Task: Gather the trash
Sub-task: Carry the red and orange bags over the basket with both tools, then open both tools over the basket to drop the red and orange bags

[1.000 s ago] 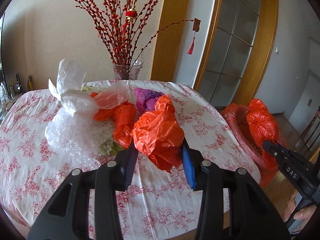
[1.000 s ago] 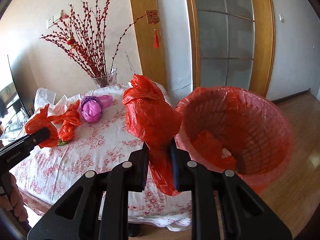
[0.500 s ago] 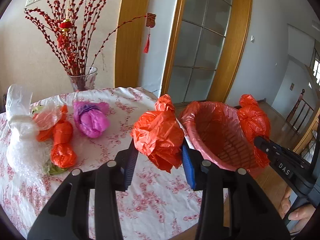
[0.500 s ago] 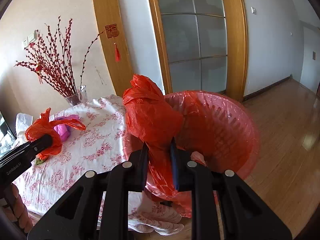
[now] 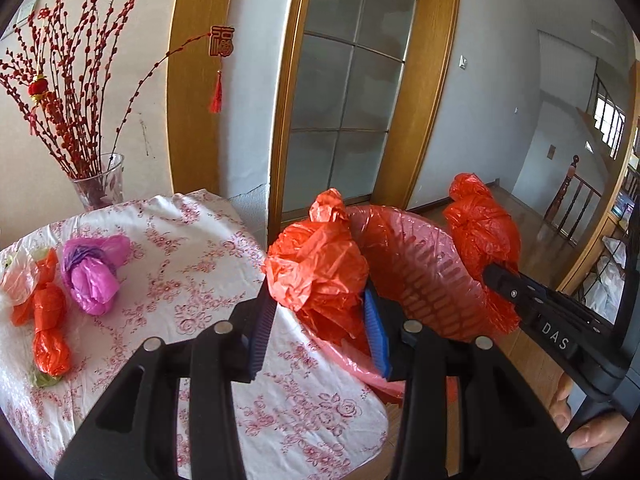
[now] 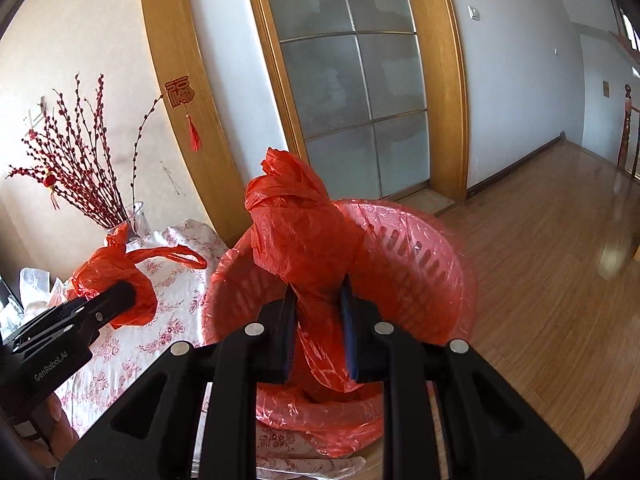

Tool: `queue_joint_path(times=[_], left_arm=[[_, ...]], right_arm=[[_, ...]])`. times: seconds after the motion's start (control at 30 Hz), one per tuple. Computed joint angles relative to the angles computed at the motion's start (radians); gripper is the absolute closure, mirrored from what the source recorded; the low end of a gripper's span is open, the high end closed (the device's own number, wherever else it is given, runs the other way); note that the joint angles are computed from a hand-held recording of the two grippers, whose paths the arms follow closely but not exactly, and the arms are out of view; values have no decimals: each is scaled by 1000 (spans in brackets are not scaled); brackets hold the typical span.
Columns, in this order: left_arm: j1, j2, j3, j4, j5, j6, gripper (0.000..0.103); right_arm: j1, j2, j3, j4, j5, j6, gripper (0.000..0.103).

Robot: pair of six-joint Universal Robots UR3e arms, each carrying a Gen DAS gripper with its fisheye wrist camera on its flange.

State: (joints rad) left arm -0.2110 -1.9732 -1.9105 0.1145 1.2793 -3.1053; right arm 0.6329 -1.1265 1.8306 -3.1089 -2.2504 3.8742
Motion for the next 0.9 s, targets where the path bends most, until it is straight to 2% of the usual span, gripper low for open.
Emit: queue_joint_path(times=[0.63, 0.83, 0.9], left_arm=[[-87, -179, 287, -147, 4, -21, 60], [-102, -220, 346, -182, 18, -29, 53], [-96, -219, 335, -176, 25, -26, 50]], right_arm=[[-121, -56, 74, -86, 99, -3, 83], [-148, -55, 75, -89, 122, -6, 70], [-146, -58, 85, -89, 113, 0, 62]])
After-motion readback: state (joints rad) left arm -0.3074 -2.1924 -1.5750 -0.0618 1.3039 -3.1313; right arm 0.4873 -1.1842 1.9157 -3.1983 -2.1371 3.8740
